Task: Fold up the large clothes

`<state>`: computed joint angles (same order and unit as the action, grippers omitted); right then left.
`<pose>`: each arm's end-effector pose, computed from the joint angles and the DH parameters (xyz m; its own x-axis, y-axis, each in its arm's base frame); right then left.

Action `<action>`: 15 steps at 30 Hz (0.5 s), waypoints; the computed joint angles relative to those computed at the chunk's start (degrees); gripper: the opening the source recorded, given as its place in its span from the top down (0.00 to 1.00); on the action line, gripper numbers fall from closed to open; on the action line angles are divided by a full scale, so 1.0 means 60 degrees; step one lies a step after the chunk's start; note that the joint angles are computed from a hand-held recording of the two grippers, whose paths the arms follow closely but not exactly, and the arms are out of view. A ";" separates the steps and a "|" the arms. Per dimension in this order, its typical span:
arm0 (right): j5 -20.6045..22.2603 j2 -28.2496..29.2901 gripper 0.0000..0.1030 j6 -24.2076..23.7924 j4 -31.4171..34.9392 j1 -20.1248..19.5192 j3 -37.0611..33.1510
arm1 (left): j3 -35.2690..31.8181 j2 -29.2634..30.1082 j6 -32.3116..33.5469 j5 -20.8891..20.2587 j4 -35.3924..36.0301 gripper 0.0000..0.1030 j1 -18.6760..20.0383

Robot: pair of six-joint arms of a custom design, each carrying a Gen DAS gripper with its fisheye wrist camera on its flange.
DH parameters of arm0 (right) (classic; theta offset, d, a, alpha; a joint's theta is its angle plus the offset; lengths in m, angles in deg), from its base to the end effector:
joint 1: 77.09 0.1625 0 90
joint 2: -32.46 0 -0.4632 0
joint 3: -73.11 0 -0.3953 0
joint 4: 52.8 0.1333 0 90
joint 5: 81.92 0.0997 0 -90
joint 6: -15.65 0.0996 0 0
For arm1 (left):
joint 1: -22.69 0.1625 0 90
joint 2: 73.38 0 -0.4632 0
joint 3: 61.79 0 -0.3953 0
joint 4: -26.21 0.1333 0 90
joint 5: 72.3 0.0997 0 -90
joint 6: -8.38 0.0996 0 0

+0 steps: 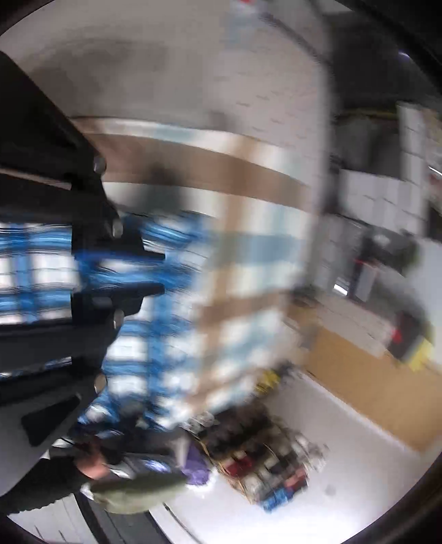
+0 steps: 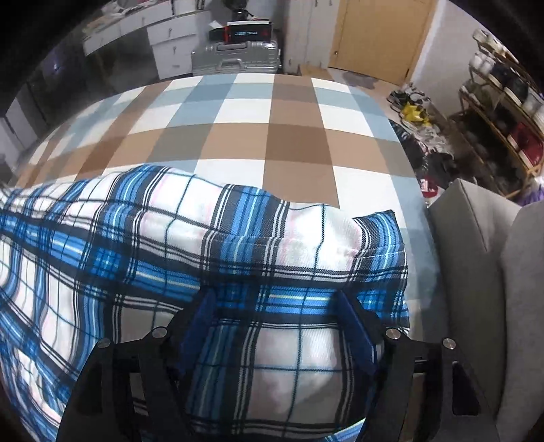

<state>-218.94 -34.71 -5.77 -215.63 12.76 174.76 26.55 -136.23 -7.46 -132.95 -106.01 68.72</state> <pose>0.0588 -0.6261 0.3742 -0.6343 0.1378 0.7607 -0.2466 0.8965 -0.3681 -0.3471 -0.6221 0.3501 -0.8792 0.2964 -0.3730 0.4417 0.8005 -0.4051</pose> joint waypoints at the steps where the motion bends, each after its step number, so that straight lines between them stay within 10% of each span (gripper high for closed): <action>1: 0.0017 -0.0024 0.29 -0.0128 -0.0198 -0.0004 0.0096 | -0.0164 0.0229 0.0533 0.0124 -0.0414 0.44 -0.0039; 3: 0.0086 -0.0070 0.29 -0.0302 -0.0492 0.0006 0.0248 | -0.0617 0.0900 0.1805 0.0325 -0.0659 0.26 -0.0006; 5: 0.0185 -0.0127 0.29 -0.0396 -0.0469 -0.0010 0.0273 | -0.1166 0.1455 0.2025 -0.0145 0.0642 0.28 0.0379; 9: 0.0176 -0.0179 0.22 -0.0482 -0.0468 -0.0140 0.0271 | -0.1524 0.2279 0.0801 -0.0930 0.2757 0.70 0.1247; 15: 0.0496 -0.0351 0.18 -0.0111 -0.0155 -0.0312 0.0272 | 0.0126 0.1556 0.0946 -0.0908 0.0754 0.69 0.1351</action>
<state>-215.96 -36.81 -6.44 -216.57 10.89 176.39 27.31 -126.90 -1.79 -138.39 -101.48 76.83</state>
